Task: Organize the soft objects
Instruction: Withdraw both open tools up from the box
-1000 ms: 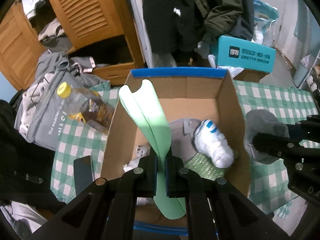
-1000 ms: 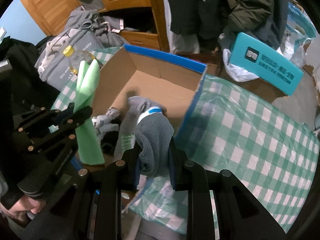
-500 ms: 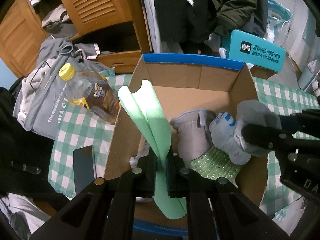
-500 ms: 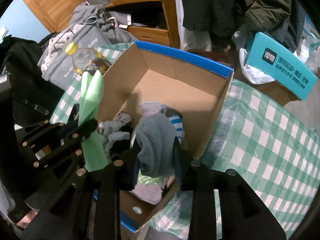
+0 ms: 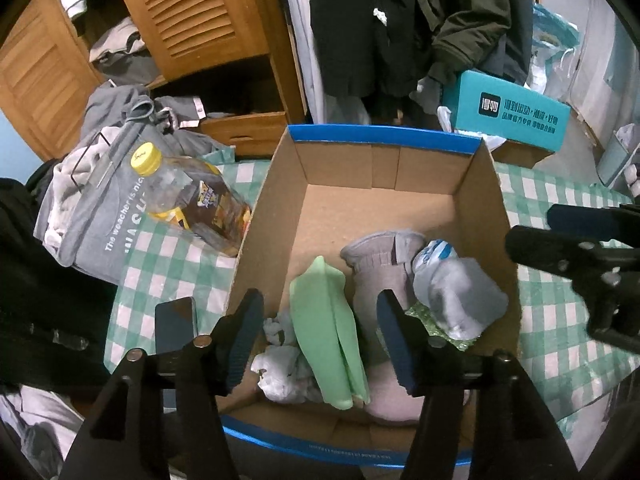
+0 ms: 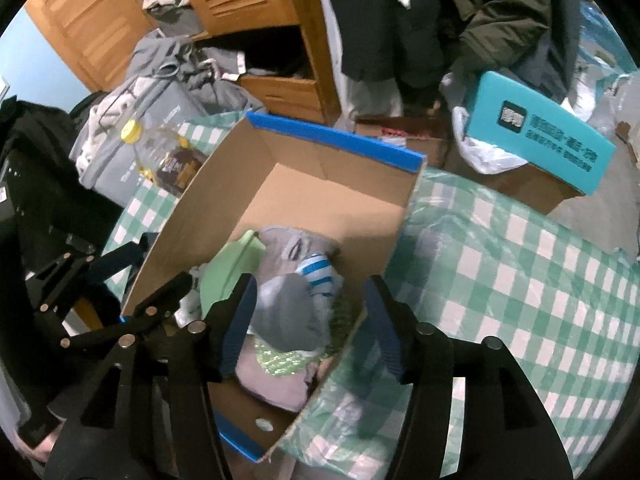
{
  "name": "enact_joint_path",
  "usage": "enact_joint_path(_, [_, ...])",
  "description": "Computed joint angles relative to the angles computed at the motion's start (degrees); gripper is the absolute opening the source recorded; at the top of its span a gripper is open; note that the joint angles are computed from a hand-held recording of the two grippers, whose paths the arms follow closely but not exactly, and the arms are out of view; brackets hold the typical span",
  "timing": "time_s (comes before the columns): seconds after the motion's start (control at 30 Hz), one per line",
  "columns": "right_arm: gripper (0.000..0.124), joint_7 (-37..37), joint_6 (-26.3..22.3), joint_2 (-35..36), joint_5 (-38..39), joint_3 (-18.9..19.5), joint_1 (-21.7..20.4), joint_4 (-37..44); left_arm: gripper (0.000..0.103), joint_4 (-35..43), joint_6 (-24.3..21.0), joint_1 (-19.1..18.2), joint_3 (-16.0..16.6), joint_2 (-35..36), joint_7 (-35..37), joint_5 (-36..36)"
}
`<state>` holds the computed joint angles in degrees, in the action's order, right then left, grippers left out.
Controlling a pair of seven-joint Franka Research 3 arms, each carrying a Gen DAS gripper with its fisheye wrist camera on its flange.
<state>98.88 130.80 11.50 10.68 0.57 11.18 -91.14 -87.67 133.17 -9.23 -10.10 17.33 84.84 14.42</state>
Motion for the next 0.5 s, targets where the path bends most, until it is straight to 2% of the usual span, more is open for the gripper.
enact_joint_path(0.27, [0.070,3.64,1.72,-5.35,-4.69,-0.59,0.09,-4.65,0.080,-2.05,2.35,0.41,-0.67,-3.10,1.45,-1.68])
enact_joint_path(0.5, [0.070,6.32,3.09,-10.57,-8.34,-0.43,-0.82,-9.39,0.081,-3.85,3.67,0.47,-1.30,-5.53,3.65,-4.10])
